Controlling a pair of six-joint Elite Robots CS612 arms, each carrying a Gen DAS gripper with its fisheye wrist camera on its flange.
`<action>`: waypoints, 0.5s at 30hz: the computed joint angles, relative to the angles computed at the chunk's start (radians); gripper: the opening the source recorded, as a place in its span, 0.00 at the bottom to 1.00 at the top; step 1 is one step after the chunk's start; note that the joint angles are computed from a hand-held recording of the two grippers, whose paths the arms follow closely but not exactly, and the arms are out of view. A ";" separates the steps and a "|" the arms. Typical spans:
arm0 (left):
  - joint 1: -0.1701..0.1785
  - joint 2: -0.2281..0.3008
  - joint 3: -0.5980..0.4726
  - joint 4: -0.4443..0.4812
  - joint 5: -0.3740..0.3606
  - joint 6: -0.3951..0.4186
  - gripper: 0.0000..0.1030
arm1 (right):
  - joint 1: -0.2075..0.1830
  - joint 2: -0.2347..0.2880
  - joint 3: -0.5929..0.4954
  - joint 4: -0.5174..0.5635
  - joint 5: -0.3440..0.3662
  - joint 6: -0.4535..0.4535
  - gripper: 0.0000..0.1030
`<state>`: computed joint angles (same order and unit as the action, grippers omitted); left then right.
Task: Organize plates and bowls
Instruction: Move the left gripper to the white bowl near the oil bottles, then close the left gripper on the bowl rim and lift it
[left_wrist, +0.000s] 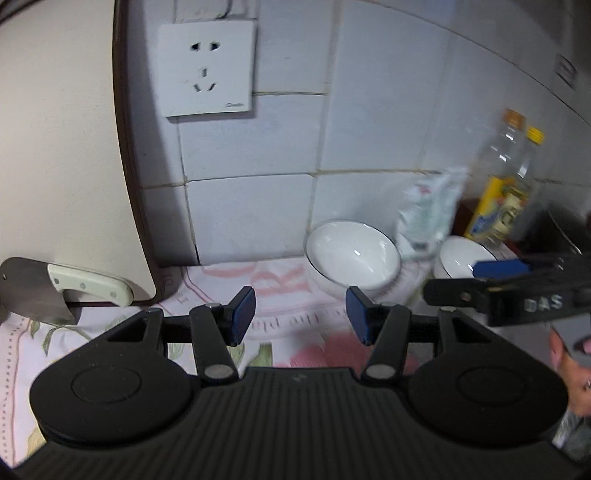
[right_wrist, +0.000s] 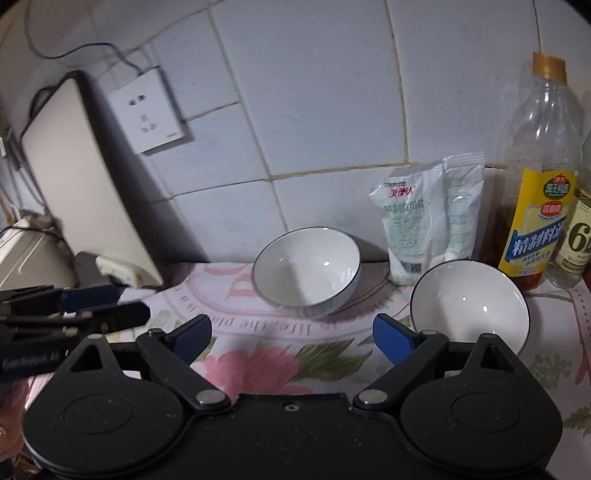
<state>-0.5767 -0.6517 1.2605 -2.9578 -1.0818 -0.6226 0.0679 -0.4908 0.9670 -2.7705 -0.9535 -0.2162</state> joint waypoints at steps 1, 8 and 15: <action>0.009 0.010 -0.014 0.001 -0.017 -0.005 0.52 | 0.001 0.012 -0.025 0.021 0.006 0.002 0.94; 0.051 0.093 -0.146 0.065 -0.096 -0.026 0.50 | 0.020 0.114 -0.213 0.134 -0.040 0.060 0.86; 0.077 0.172 -0.299 0.241 -0.156 -0.114 0.45 | 0.031 0.204 -0.367 0.218 -0.085 0.159 0.71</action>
